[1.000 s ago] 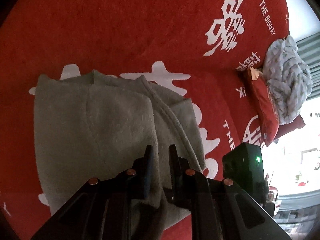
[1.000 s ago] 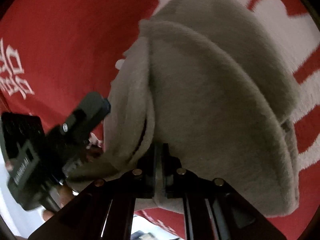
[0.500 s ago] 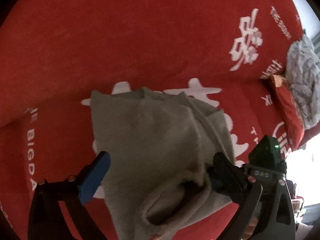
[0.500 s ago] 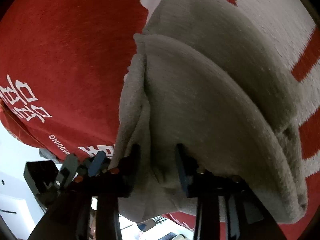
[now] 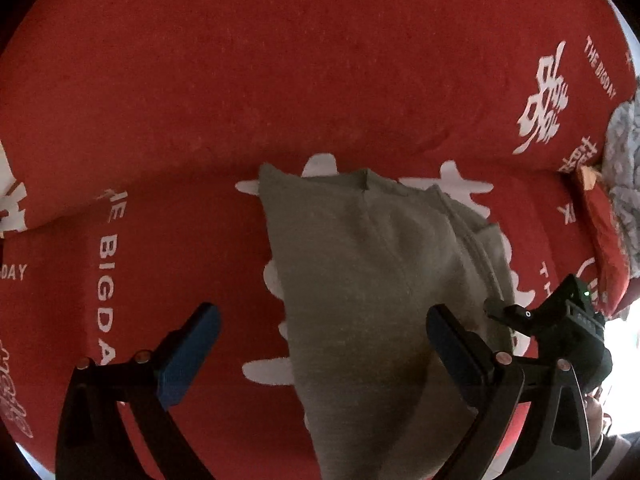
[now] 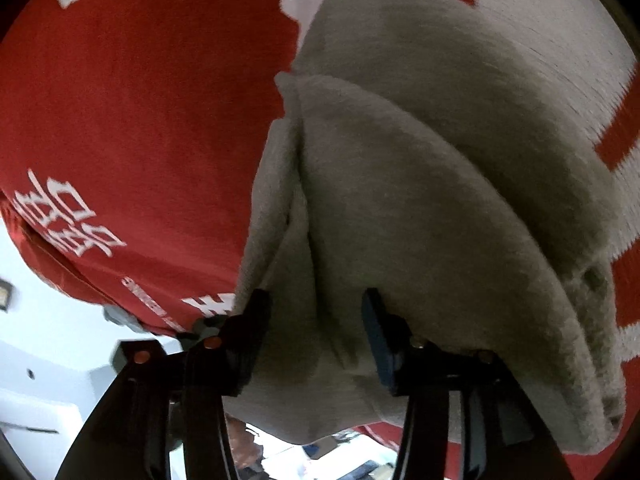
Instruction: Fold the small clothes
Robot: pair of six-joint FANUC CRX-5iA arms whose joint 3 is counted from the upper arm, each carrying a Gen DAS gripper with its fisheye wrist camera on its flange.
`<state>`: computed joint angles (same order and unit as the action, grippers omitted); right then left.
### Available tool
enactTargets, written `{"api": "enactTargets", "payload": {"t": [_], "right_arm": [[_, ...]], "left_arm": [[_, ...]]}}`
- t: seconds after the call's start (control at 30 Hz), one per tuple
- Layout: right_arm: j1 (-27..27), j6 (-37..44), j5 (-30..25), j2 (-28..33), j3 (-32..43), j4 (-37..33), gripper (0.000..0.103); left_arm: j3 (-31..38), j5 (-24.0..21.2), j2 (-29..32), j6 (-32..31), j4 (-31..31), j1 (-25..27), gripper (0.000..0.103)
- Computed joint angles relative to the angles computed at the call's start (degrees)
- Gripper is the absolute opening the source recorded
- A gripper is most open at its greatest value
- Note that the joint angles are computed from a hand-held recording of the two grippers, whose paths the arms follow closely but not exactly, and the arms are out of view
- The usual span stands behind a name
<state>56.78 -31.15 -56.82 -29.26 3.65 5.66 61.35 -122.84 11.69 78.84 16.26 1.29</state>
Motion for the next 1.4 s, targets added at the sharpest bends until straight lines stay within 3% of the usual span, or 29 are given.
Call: {"api": "enactTargets", "payload": {"t": [0.07, 0.17, 0.37, 0.53, 0.67, 0.7, 0.73, 0.8, 0.9, 1.0, 1.17, 1.3, 1.4], "right_arm": [[0.57, -1.51, 1.18, -0.85, -1.32, 1.39, 0.058], [-2.91, 5.12, 0.95, 0.87, 1.27, -4.45, 0.058], [-16.64, 29.19, -11.49, 11.52, 16.86, -25.24, 0.059], [-21.26, 36.73, -19.41, 16.87, 24.23, -31.46, 0.059], [-22.18, 36.55, -20.05, 17.68, 24.52, -32.28, 0.054], [-22.65, 36.66, -20.82, 18.54, 25.54, -32.82, 0.046], [-22.97, 37.34, -22.85, 20.25, 27.79, -33.32, 0.031], [-22.95, 39.01, -26.83, 23.26, 32.24, -33.20, 0.015], [-20.76, 42.94, -28.87, 25.59, 37.45, -28.22, 0.014], [-20.37, 46.04, -26.99, 25.88, 40.51, -25.64, 0.014], [-22.51, 50.14, -32.04, 26.97, 46.65, -24.51, 0.013], [-24.24, 50.58, -38.12, 25.16, 45.57, -22.15, 0.013], [-24.26, 50.81, -48.00, 25.40, 44.58, -19.58, 0.014]], "left_arm": [[-1.02, 0.11, -0.28, -0.22, 2.12, 0.95, 0.103], [-2.14, -0.45, -0.37, -0.19, 3.91, 1.36, 0.103], [-4.51, -0.03, -1.52, -0.42, 4.62, 1.85, 0.103], [-5.72, -0.37, -1.85, -0.01, 4.23, 2.58, 0.103], [-5.75, -1.43, -2.02, 0.07, 0.06, 1.78, 0.103], [-6.18, -1.29, -2.31, 0.39, -0.50, 1.86, 0.103], [-6.57, -1.16, -2.54, 0.66, -0.90, 1.99, 0.103], [-6.75, -0.98, -2.72, 1.14, -1.59, 2.12, 0.103], [-6.11, -0.14, -2.96, 1.87, -2.80, 2.37, 0.103], [-4.24, 0.40, -2.52, 1.75, -3.66, 1.99, 0.103], [-3.93, 1.62, -1.87, 1.74, -5.38, -2.61, 0.103], [-8.99, 2.87, -2.80, 1.65, -8.58, -8.03, 0.103], [-12.32, 3.05, -3.63, 2.71, -10.05, -9.97, 0.103]]}}
